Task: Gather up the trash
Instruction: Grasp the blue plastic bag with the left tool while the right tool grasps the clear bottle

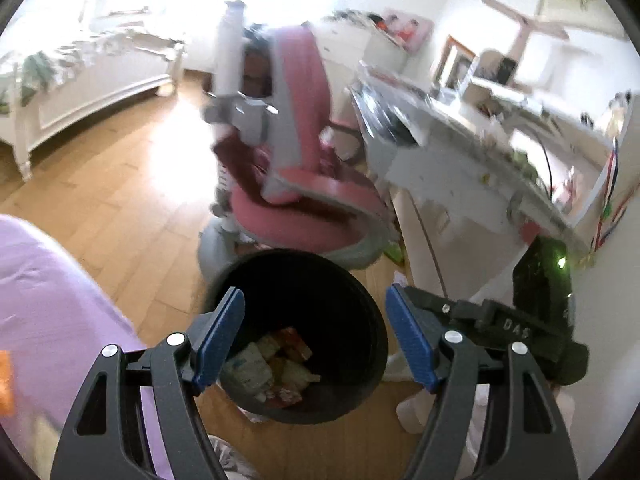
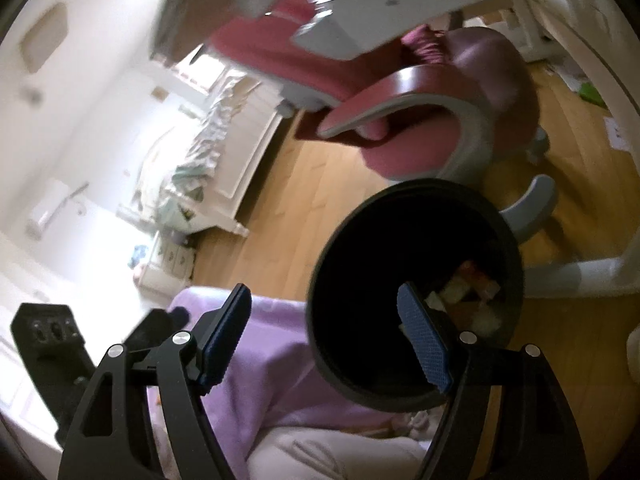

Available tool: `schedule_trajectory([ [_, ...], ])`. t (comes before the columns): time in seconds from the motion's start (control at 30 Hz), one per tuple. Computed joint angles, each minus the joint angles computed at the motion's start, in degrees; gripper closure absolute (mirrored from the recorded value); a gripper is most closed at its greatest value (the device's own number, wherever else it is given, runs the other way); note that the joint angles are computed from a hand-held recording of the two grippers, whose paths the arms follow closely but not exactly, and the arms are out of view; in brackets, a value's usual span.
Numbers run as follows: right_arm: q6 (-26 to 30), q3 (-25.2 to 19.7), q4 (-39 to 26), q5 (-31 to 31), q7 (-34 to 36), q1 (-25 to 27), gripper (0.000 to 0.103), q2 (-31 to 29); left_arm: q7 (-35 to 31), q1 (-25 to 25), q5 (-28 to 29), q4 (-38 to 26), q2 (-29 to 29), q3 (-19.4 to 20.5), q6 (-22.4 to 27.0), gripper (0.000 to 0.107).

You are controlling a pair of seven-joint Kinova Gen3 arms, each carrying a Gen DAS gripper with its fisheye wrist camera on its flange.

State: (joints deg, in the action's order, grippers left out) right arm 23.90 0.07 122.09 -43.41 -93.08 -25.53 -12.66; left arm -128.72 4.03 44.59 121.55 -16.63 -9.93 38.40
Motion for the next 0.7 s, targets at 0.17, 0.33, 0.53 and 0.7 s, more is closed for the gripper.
schedule_trajectory([
  [0.17,0.9,-6.3,-5.0,5.7,-5.2,-0.7,0.028,2.8,0.8,-4.5,-3.3,0.9,-6.5,-7.7,3.2,0.035],
  [0.33,1.8,-13.1,-12.0,14.9,-13.6,-2.9,0.028,7.7,-1.0,-8.0,-9.3,0.4,-10.5,-18.7,5.1,0.035],
  [0.53,3.9,-17.5,-21.7,26.4,-22.2,-8.8,0.028,14.8,-8.2,-8.8,-14.7,-1.8,-10.5,-33.1,5.4,0.036],
  [0.7,7.3,-18.6,-32.1,31.8,-24.0,-14.7,0.028,22.2,-16.8,-5.6,-17.9,-5.3,-5.9,-43.8,5.1,0.036],
])
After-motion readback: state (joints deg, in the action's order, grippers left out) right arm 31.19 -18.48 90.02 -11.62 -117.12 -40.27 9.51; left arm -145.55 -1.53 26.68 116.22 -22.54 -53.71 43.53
